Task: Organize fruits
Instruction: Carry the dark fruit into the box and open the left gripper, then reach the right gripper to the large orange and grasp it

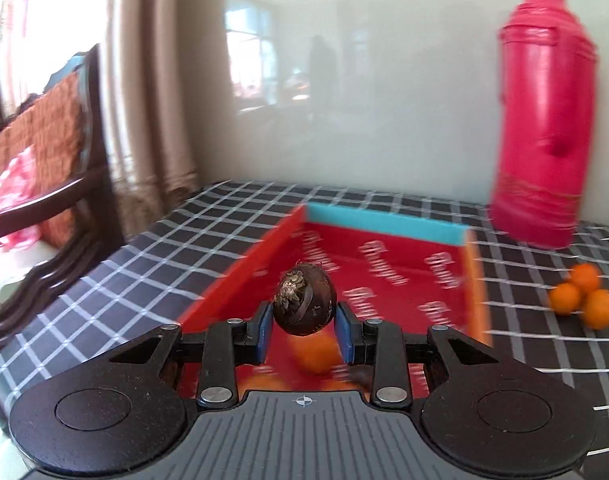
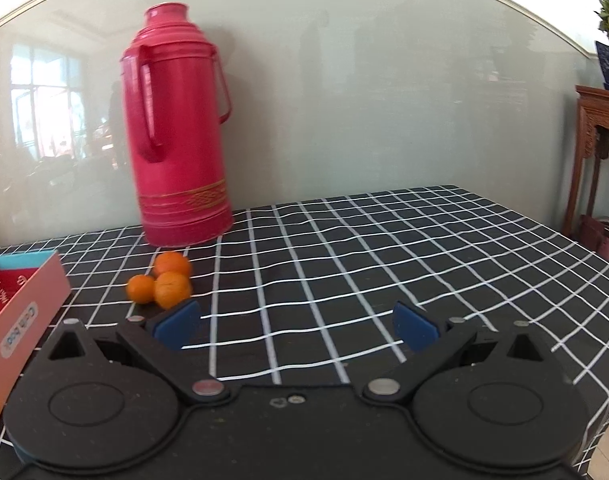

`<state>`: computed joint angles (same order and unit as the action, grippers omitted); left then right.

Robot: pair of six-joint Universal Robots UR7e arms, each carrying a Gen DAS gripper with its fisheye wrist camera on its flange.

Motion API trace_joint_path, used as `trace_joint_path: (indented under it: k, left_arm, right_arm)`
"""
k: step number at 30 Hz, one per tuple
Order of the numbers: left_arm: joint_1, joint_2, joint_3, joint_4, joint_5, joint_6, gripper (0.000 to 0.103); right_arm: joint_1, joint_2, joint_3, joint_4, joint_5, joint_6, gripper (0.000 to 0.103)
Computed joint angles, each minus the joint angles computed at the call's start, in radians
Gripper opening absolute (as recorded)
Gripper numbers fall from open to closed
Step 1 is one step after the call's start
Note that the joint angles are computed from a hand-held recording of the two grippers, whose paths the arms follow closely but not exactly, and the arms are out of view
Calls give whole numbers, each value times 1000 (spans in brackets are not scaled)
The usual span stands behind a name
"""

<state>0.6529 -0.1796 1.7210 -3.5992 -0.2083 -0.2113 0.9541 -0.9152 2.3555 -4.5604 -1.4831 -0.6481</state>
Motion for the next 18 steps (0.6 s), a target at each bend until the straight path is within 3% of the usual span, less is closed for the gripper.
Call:
trace_joint_path:
  k: [5, 7, 12, 15, 17, 18]
  left_arm:
    - [16, -84, 98, 182, -18, -218, 36]
    - [18, -105, 122, 214, -30, -279, 66]
    - [-2, -76, 127, -10, -44, -105, 70]
    - [-16, -89, 161, -55, -58, -89, 71]
    - [-28, -88, 180, -85, -32, -81, 76]
    - [-35, -87, 190, -87, -7, -90, 84]
  right_arm:
    - [38, 25, -23, 34, -24, -32, 97]
    - [50, 35, -32, 50, -32, -46, 97]
    - [78, 48, -55, 108, -50, -65, 97]
    - [99, 57, -77, 135, -70, -83, 97]
    - [111, 59, -89, 157, -77, -85, 97]
    - [116, 57, -95, 173, -80, -84, 97]
